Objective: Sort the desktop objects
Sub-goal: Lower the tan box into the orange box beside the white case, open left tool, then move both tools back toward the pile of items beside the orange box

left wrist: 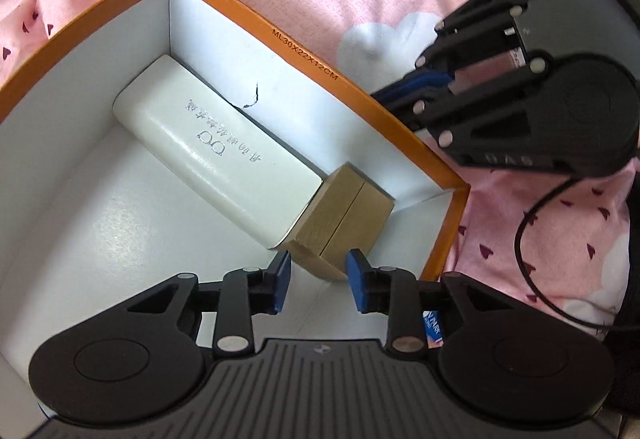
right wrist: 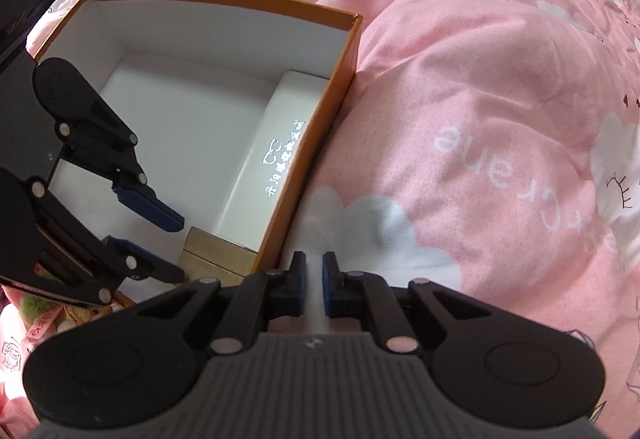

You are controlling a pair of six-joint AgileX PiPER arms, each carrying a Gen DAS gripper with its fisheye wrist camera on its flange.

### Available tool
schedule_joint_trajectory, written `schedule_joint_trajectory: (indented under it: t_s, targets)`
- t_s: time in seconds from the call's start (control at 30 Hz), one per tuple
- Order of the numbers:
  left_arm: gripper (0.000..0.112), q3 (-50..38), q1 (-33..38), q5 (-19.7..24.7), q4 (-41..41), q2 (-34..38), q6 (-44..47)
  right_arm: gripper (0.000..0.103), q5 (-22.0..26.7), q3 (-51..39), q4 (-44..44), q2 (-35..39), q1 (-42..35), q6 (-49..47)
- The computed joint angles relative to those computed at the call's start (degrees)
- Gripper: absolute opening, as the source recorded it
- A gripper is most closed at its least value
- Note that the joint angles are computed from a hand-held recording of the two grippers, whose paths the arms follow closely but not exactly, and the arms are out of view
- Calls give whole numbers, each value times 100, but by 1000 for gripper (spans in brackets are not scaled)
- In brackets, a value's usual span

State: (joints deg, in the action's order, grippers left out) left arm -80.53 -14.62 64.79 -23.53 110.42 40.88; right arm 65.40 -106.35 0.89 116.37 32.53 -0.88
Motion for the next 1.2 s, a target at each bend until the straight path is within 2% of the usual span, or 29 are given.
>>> schedule_joint_trajectory:
  t_s: [0.4, 0.57, 0.67, 0.73, 0.77, 0.87, 0.93, 1.0, 1.07, 1.1, 1.2]
  targets:
    - [35, 594, -74, -495, -264, -255, -218, 13, -70, 167, -54, -98, 86, 90]
    - [35, 1255, 22, -783, -260, -1043, -262, 16, -199, 397, -302, -345, 210, 228]
    - [35, 1433, 43, -953, -191, -1615, -681, 16, -381, 696, -521, -641, 329, 372]
    - [35, 1737, 171, -1156, -170, -2120, -727, 16, -594, 1012, -743, -928, 426, 534]
    - [35, 1622, 65, -1387, -195, -2075, -845, 16, -689, 1136, -866, -1061, 487, 641]
    - [35, 2019, 651, -1359, -420, -2884, -571, 16, -1069, 1624, -1266, -1574, 691, 1058]
    - [35, 2383, 615, -1614, -312, -3456, -895, 16, -1422, 2027, -1390, -1955, 824, 1332]
    - [35, 2664, 773, -1576, -115, -4140, -1180, 17, -1760, 2392, -1375, -2302, 953, 1576]
    - [35, 3031, 821, -1711, 135, -4749, -1539, 25, -2169, 2719, -1368, -2542, 1140, 1844]
    - [35, 3179, 763, -1797, 279, -4946, -1776, 25, -2394, 2929, -1379, -2680, 1236, 1971]
    - [35, 3358, 975, -1498, 501, -5473, -2173, 25, -2771, 3312, -1593, -2870, 1607, 2527]
